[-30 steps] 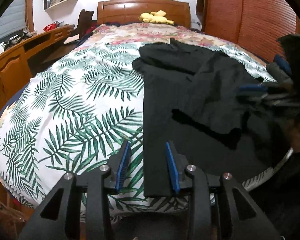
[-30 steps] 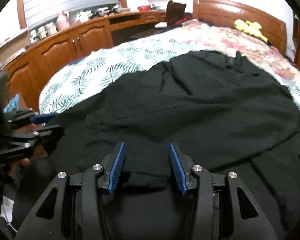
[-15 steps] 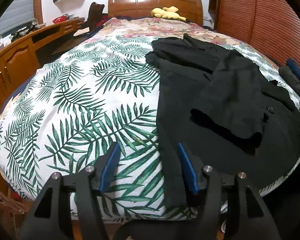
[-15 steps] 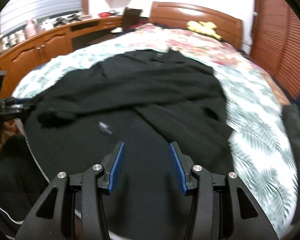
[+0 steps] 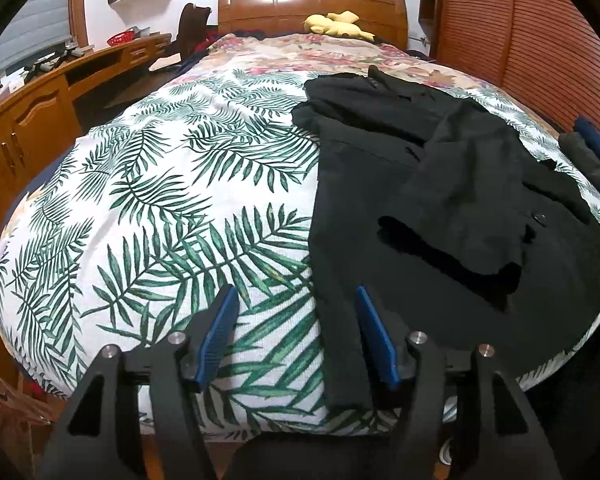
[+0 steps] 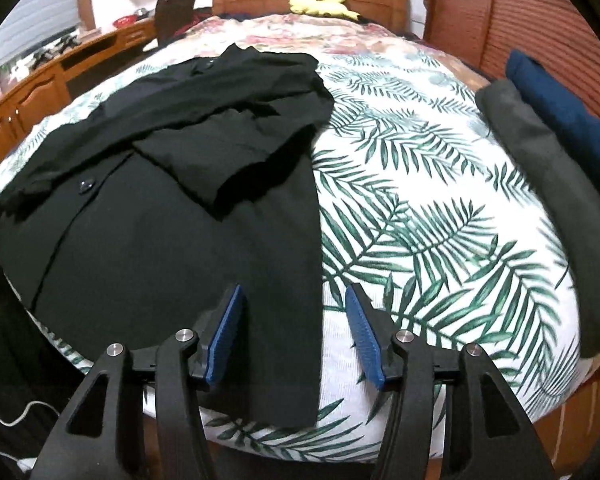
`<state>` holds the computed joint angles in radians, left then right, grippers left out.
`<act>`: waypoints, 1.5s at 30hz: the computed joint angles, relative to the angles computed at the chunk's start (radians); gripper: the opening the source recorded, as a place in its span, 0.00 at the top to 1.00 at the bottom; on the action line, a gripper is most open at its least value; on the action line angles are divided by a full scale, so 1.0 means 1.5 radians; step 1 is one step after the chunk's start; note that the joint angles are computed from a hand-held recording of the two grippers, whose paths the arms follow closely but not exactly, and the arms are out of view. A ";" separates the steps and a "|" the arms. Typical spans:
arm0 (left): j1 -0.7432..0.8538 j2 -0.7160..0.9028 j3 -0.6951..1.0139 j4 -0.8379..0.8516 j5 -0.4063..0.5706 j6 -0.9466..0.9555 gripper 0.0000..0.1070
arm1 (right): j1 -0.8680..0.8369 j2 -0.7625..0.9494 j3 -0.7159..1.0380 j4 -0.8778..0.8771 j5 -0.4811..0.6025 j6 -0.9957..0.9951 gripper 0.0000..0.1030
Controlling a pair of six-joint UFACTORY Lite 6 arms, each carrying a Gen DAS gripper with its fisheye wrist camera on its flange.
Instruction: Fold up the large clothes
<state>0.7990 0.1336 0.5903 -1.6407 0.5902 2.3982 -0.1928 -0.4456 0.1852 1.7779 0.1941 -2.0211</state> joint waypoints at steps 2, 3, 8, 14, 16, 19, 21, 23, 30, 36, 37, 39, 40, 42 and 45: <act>0.008 -0.010 -0.009 0.016 0.005 -0.004 0.43 | 0.005 0.002 -0.002 -0.021 0.008 0.019 0.47; 0.012 -0.015 -0.014 0.024 0.008 -0.006 0.43 | 0.005 0.007 0.002 -0.047 0.019 0.043 0.47; 0.039 -0.029 -0.022 0.088 0.034 -0.043 0.43 | 0.003 -0.006 0.005 -0.147 0.074 0.134 0.61; 0.082 -0.032 -0.031 0.141 0.078 -0.053 0.44 | 0.017 -0.060 -0.003 -0.260 0.096 0.265 0.65; 0.095 -0.029 -0.031 0.152 0.090 -0.056 0.45 | 0.022 -0.057 -0.006 -0.264 0.084 0.270 0.65; 0.115 -0.025 -0.029 0.175 0.111 -0.066 0.51 | 0.016 -0.042 -0.010 -0.270 0.073 0.269 0.65; 0.128 -0.018 -0.022 0.195 0.131 -0.083 0.55 | -0.007 -0.044 -0.019 -0.279 0.084 0.262 0.65; 0.136 -0.005 -0.009 0.220 0.154 -0.106 0.61 | -0.026 -0.051 -0.027 -0.294 0.097 0.264 0.64; 0.118 -0.020 -0.027 0.201 0.149 -0.091 0.67 | -0.020 -0.062 -0.029 -0.306 0.109 0.286 0.66; 0.109 -0.047 -0.033 0.187 0.143 -0.101 0.90 | 0.016 -0.087 -0.026 -0.288 0.110 0.287 0.85; 0.114 -0.052 -0.029 0.197 0.154 -0.116 0.94 | 0.023 -0.098 -0.023 -0.301 0.105 0.306 0.86; 0.119 -0.069 -0.025 0.214 0.171 -0.138 0.97 | 0.025 -0.115 -0.011 -0.335 0.109 0.345 0.89; 0.124 -0.096 -0.029 0.222 0.185 -0.151 0.98 | 0.023 -0.131 -0.005 -0.359 0.115 0.373 0.90; 0.141 -0.148 -0.036 0.234 0.225 -0.174 0.98 | 0.019 -0.155 0.017 -0.420 0.131 0.442 0.91; 0.157 -0.233 -0.025 0.264 0.291 -0.244 0.98 | 0.005 -0.219 0.055 -0.508 0.175 0.549 0.93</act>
<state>1.0344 -0.2160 0.5526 -1.2444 1.0272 2.0323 -0.1846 -0.7742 0.2679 1.0155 0.4559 -1.1977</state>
